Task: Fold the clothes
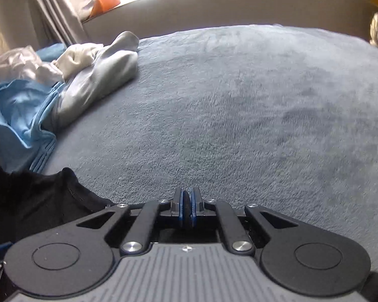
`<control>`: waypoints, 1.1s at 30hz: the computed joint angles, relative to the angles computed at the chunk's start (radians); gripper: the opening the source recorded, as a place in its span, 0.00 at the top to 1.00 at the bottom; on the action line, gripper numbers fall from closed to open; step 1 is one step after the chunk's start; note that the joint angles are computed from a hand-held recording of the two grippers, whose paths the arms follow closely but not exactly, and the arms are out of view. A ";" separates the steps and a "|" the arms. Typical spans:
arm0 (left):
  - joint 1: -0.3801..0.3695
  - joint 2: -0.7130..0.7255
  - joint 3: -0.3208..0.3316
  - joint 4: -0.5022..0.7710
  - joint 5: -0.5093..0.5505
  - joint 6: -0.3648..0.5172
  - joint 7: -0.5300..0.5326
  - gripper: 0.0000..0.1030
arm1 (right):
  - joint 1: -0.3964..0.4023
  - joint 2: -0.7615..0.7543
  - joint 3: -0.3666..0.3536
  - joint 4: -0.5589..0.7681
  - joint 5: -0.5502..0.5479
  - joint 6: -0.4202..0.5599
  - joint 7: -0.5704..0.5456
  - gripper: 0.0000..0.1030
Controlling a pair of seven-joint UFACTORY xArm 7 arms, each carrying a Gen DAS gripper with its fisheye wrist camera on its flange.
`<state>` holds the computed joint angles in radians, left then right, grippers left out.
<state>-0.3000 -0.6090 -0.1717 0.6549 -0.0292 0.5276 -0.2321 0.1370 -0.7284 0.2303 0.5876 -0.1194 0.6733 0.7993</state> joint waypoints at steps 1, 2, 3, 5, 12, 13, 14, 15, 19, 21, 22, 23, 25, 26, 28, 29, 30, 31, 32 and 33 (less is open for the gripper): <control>0.000 -0.002 -0.001 -0.003 0.003 -0.003 0.003 0.59 | -0.006 0.006 0.007 -0.005 -0.002 -0.001 0.011 0.94; -0.001 -0.003 -0.001 -0.005 0.005 -0.006 0.006 0.59 | -0.008 0.003 0.009 -0.011 -0.001 -0.004 0.022 0.94; -0.002 -0.004 0.001 -0.007 0.004 -0.008 0.008 0.59 | -0.010 0.001 0.011 -0.018 -0.001 -0.006 0.033 0.93; -0.004 -0.005 0.004 -0.008 0.001 -0.009 0.009 0.59 | -0.025 -0.018 0.018 -0.032 -0.004 -0.007 0.070 0.87; 0.006 -0.001 -0.005 -0.001 0.007 -0.004 -0.007 0.59 | -0.102 -0.269 0.013 -0.125 -0.044 0.006 0.209 0.61; 0.007 -0.001 -0.005 -0.001 0.007 -0.004 -0.013 0.59 | -0.100 -0.309 0.001 -0.126 -0.037 0.043 0.203 0.61; 0.009 -0.001 -0.006 0.000 0.007 -0.003 -0.018 0.59 | -0.099 -0.355 -0.005 -0.127 -0.029 0.094 0.202 0.61; 0.009 -0.001 -0.006 0.001 0.006 -0.002 -0.022 0.59 | -0.100 -0.400 -0.012 -0.126 -0.021 0.146 0.201 0.61; 0.014 0.000 -0.012 0.009 0.014 0.004 -0.036 0.59 | -0.121 -0.659 -0.036 -0.139 -0.006 0.412 0.194 0.59; 0.016 0.001 -0.016 0.013 0.018 0.003 -0.044 0.59 | -0.154 -0.796 -0.070 -0.154 -0.009 0.556 0.188 0.55; 0.020 0.001 -0.022 0.015 0.025 0.002 -0.049 0.59 | -0.178 -0.855 -0.086 -0.155 -0.015 0.632 0.183 0.54; 0.025 0.000 -0.030 0.017 0.034 -0.001 -0.057 0.59 | -0.204 -0.904 -0.110 -0.163 -0.022 0.694 0.180 0.54; 0.025 -0.005 -0.038 0.021 0.043 -0.002 -0.068 0.59 | -0.257 -1.003 -0.168 -0.191 -0.029 0.788 0.184 0.54; 0.026 -0.008 -0.045 0.025 0.048 0.001 -0.076 0.59 | -0.275 -1.039 -0.185 -0.206 -0.020 0.806 0.190 0.54; 0.006 -0.012 -0.044 0.032 0.048 0.014 -0.066 0.59 | -0.311 -1.108 -0.223 -0.234 -0.008 0.843 0.201 0.54; -0.005 -0.014 -0.044 0.036 0.047 0.020 -0.059 0.59 | -0.318 -1.138 -0.239 -0.251 -0.006 0.841 0.195 0.54; -0.019 -0.016 -0.041 0.038 0.040 0.026 -0.050 0.59 | -0.328 -1.153 -0.251 -0.264 -0.002 0.836 0.193 0.54; -0.036 -0.017 -0.037 0.039 0.030 0.031 -0.039 0.59 | -0.337 -1.168 -0.263 -0.278 0.002 0.831 0.190 0.54; -0.051 -0.018 -0.034 0.041 0.021 0.037 -0.028 0.59 | -0.344 -1.176 -0.283 -0.294 0.004 0.822 0.185 0.54; -0.063 -0.020 -0.036 0.040 0.012 0.040 -0.024 0.59 | -0.347 -1.181 -0.299 -0.309 0.004 0.810 0.172 0.54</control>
<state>-0.3628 -0.6287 -0.2079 0.6953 -0.0175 0.5678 -0.2566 -0.2103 -1.9090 -0.0684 0.2785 -0.1153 1.4831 0.9714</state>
